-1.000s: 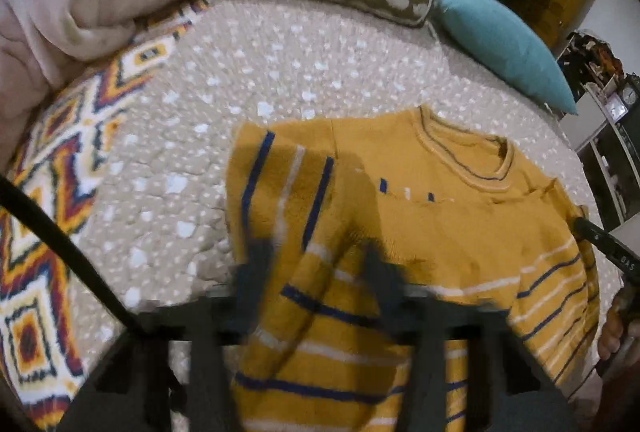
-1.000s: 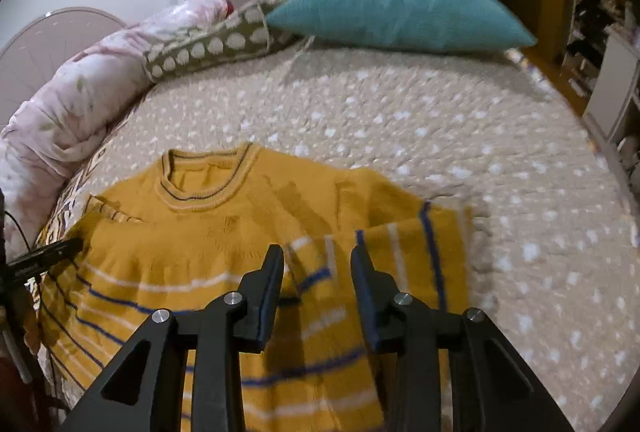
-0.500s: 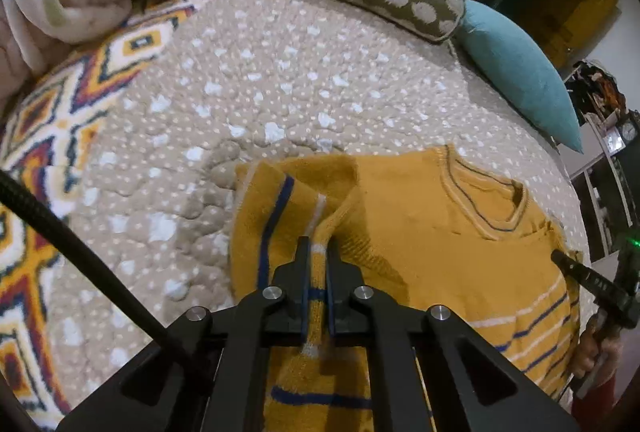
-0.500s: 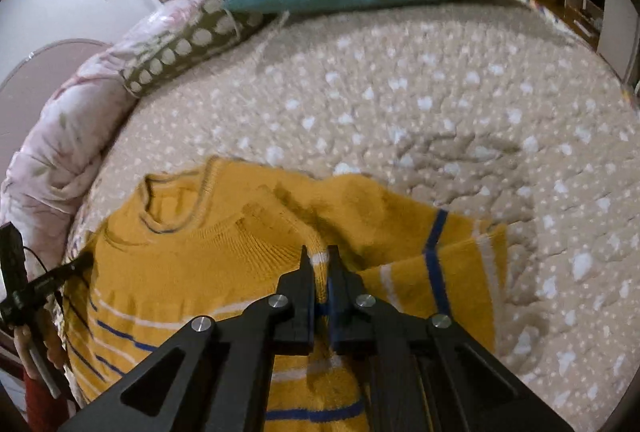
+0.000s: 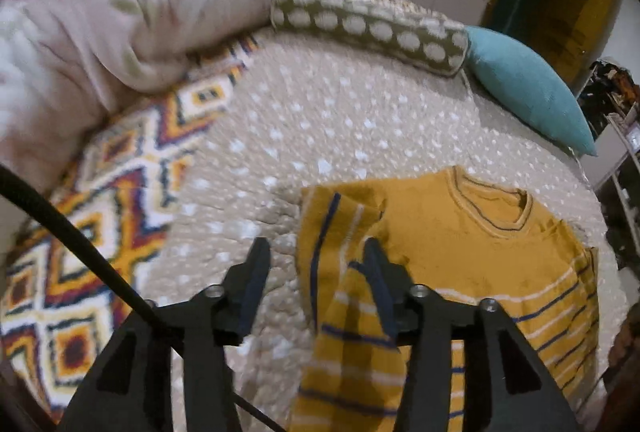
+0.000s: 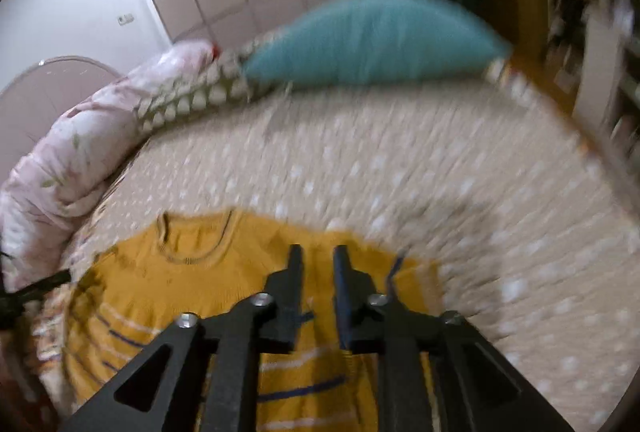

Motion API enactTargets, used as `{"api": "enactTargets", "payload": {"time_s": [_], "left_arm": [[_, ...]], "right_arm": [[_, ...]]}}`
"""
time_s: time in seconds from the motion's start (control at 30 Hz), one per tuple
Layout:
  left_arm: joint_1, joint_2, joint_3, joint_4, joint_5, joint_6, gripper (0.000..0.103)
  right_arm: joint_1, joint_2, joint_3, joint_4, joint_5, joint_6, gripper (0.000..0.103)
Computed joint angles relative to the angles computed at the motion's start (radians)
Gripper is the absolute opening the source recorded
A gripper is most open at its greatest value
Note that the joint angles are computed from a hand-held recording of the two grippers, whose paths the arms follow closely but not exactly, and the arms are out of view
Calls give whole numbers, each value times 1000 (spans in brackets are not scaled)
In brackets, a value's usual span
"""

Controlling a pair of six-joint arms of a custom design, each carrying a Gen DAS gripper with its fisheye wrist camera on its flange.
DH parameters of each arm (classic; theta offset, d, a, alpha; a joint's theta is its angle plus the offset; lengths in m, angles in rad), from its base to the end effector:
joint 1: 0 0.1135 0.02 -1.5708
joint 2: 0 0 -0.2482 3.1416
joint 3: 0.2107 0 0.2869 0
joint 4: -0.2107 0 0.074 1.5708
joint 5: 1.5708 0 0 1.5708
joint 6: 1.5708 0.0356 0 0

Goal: Fold small clothes

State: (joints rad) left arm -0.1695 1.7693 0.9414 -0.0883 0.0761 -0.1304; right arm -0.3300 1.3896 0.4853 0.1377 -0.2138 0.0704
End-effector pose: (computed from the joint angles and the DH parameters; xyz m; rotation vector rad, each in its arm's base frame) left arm 0.3638 -0.0650 0.1039 0.0811 2.4954 -0.2206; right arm 0.2619 -0.0817 0.0988 0.3570 2.2910 0.1190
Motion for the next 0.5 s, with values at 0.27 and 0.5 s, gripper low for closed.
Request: {"api": "enactTargets", "payload": {"time_s": [0.27, 0.5], "left_arm": [[-128, -188, -248, 87, 3, -68, 65], [-163, -29, -270, 194, -79, -16, 65]], "right_arm": [[169, -162, -117, -81, -151, 53, 31], [147, 196, -28, 58, -144, 75, 14]]}}
